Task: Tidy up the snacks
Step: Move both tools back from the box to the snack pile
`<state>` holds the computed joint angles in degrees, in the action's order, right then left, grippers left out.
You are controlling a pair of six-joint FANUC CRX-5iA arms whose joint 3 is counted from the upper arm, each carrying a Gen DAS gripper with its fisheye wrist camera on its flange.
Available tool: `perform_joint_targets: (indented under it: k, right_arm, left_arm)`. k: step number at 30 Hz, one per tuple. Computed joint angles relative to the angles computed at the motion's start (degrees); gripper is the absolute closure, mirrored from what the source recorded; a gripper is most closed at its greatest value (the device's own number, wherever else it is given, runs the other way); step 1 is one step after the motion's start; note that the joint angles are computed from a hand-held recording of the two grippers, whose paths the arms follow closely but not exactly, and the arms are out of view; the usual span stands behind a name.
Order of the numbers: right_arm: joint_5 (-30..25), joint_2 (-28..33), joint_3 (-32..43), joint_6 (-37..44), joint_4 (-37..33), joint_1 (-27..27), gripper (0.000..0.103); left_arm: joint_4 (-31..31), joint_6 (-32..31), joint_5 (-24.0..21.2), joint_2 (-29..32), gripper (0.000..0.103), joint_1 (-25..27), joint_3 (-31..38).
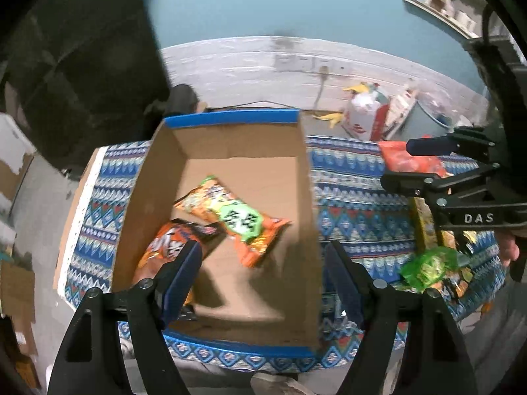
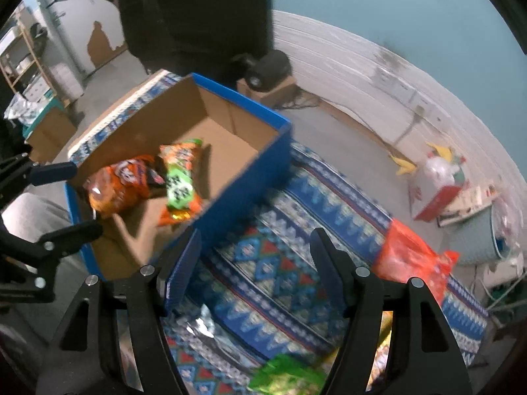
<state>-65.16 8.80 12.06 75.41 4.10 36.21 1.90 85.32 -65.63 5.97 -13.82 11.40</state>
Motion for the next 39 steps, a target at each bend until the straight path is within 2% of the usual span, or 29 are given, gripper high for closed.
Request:
perform_joint_targets:
  k: [21,24,39]
  right_arm:
    - [0.1,-13.0,-15.2,-2.6,0.5,-6.8,0.034]
    - [0.0,-14.5,-16.9,-3.6,0.8,-7.9,0.034]
    - [-2.2,-22.5,-26.6,-10.6,1.1,-16.0,0.034]
  left_arm:
    - [-0.4,-3.1,-2.3,5.3,0.024,-10.8,3.9]
    - [0.0,-4.3,-1.5,6.4,0.024,-12.6,4.3]
    - [1.3,-13.2,-3.3,14.4,0.024,-21.3,9.9]
